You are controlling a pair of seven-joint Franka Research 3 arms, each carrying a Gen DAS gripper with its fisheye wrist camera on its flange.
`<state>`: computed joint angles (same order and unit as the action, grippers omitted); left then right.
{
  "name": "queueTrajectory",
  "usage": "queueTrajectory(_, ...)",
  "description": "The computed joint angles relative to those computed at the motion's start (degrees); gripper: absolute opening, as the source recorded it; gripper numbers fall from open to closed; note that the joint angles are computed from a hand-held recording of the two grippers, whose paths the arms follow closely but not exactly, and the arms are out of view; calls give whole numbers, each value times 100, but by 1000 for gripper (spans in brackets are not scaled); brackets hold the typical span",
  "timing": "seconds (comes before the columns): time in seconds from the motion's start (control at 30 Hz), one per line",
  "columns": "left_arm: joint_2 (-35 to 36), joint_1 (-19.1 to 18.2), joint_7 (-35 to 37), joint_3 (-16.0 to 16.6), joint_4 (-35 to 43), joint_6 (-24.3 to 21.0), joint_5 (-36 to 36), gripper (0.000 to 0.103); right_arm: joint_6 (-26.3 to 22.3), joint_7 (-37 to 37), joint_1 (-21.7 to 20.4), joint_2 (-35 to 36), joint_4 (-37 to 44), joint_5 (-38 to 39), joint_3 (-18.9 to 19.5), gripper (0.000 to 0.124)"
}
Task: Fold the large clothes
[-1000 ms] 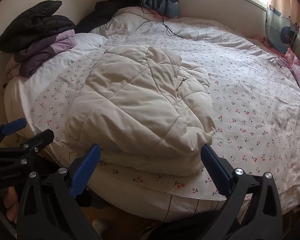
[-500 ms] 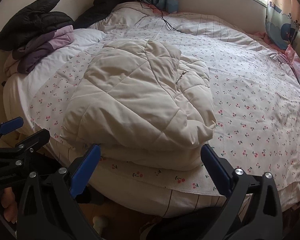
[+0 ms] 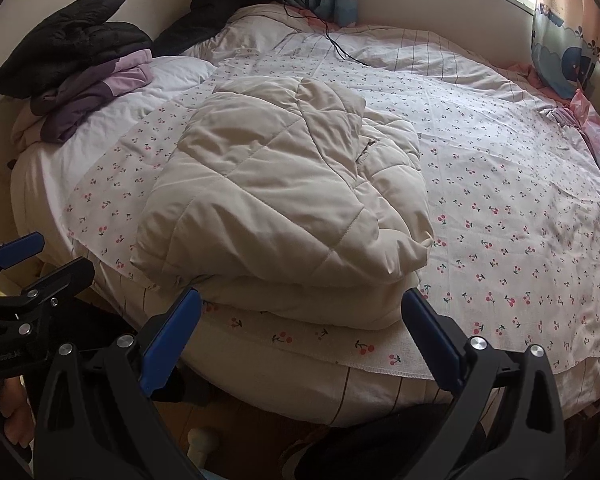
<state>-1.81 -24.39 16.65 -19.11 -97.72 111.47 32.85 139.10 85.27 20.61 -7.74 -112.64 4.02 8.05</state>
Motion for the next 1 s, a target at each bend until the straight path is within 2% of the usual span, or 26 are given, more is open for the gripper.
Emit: queueTrajectory(1.0, 134, -122, 74, -23, 147, -115, 158, 96, -99, -151, 16, -26, -73, 165, -8, 97)
